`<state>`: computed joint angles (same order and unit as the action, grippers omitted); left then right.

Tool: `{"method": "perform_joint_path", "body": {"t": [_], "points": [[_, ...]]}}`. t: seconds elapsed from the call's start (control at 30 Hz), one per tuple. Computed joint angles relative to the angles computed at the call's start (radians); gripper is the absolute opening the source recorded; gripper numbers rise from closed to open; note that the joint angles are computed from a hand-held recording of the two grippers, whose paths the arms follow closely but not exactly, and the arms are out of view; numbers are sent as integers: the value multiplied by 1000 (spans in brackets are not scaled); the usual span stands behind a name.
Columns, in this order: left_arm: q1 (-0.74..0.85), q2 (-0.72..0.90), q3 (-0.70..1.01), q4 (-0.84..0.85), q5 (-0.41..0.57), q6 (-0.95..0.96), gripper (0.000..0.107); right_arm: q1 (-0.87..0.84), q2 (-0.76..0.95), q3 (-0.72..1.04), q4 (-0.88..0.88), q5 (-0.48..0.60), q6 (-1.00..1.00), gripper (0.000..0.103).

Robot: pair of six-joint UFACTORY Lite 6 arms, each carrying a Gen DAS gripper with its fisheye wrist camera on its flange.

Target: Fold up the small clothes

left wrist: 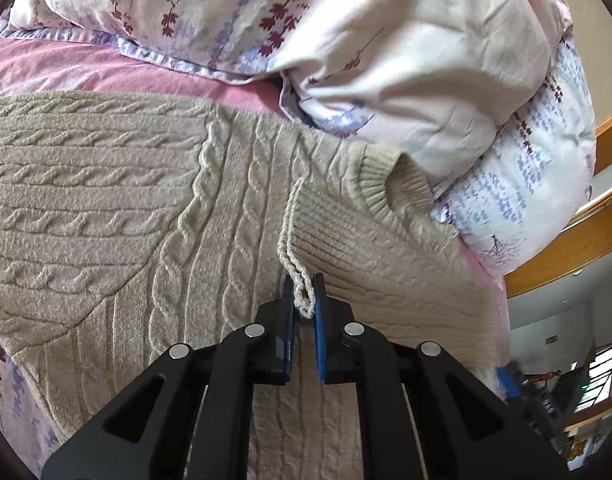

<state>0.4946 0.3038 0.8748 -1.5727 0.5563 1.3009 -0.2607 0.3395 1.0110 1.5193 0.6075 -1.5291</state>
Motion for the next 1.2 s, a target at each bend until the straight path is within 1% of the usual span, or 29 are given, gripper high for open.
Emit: {"method": "perform_joint_path", "body": {"t": [0.03, 0.1, 0.17, 0.2, 0.23, 0.3, 0.33, 0.4, 0.43, 0.47, 0.5, 0.53, 0.57, 0.63, 0.67, 0.7, 0.73, 0.77, 0.8, 0.87, 0.9, 0.97, 1.0, 1.03, 1.1, 1.13, 1.17, 1.2], "points": [[-4, -1, -2, -11, -5, 14, 8, 20, 4, 10, 38, -35, -35, 42], [-1, 5, 2, -15, -4, 22, 8, 37, 62, 77, 18, -43, 1, 43], [-7, 9, 4, -22, -4, 24, 9, 48, 151, 178, -114, -67, 144, 49], [-7, 12, 7, -23, -2, 25, 9, 57, 193, 214, -160, -83, 194, 49], [-3, 14, 6, -28, 5, 32, 9, 58, 227, 238, -176, -85, 202, 50], [6, 18, 4, -34, 20, 55, 9, 65, 225, 222, -121, -110, 121, 50], [13, 20, 7, -23, 30, 51, 10, 73, 224, 218, -113, -118, 115, 50], [39, 21, 16, 31, 66, 9, 13, 82, 224, 222, -134, -123, 132, 55], [67, 7, 10, 71, 91, -14, 21, 90, 211, 211, -149, -132, 144, 59], [101, -19, -5, 110, 116, -27, 34, 103, 195, 199, -155, -146, 151, 65], [138, -56, -28, 140, 138, -24, 41, 118, 173, 180, -150, -163, 145, 68], [162, -89, -49, 156, 147, -19, 55, 138, 141, 151, -130, -178, 115, 70], [210, -142, -79, 191, 156, -15, 64, 160, 120, 134, -124, -185, 102, 71], [332, -222, -115, 268, 199, -5, 69, 228, 90, 113, -147, -203, 113, 72], [383, -237, -118, 296, 225, -3, 70, 259, 90, 116, -161, -214, 127, 73], [476, -247, -106, 355, 263, -14, 71, 319, 89, 119, -182, -245, 149, 73], [534, -245, -91, 391, 280, -23, 75, 358, 90, 122, -195, -270, 164, 73], [615, -233, -60, 436, 298, -30, 77, 409, 93, 128, -208, -305, 184, 74], [663, -221, -36, 456, 303, -31, 78, 468, 105, 145, -234, -346, 217, 74], [800, -178, 35, 494, 301, -27, 79, 531, 126, 172, -276, -391, 258, 76], [880, -128, 98, 508, 306, -32, 79, 556, 138, 188, -309, -413, 296, 76], [975, -50, 194, 516, 295, -69, 79, 586, 172, 226, -382, -413, 393, 77], [1006, -9, 243, 525, 285, -101, 78, 588, 184, 235, -383, -402, 403, 77], [1047, 60, 323, 543, 273, -150, 73, 592, 191, 237, -377, -399, 404, 77], [1097, 192, 476, 594, 252, -264, 70, 598, 198, 233, -350, -407, 382, 78], [1110, 238, 529, 612, 254, -307, 66, 593, 192, 218, -312, -408, 342, 78], [1122, 285, 579, 625, 254, -343, 63, 590, 191, 216, -311, -405, 344, 79], [1134, 329, 630, 636, 259, -379, 63, 588, 193, 220, -328, -400, 364, 79]]}}
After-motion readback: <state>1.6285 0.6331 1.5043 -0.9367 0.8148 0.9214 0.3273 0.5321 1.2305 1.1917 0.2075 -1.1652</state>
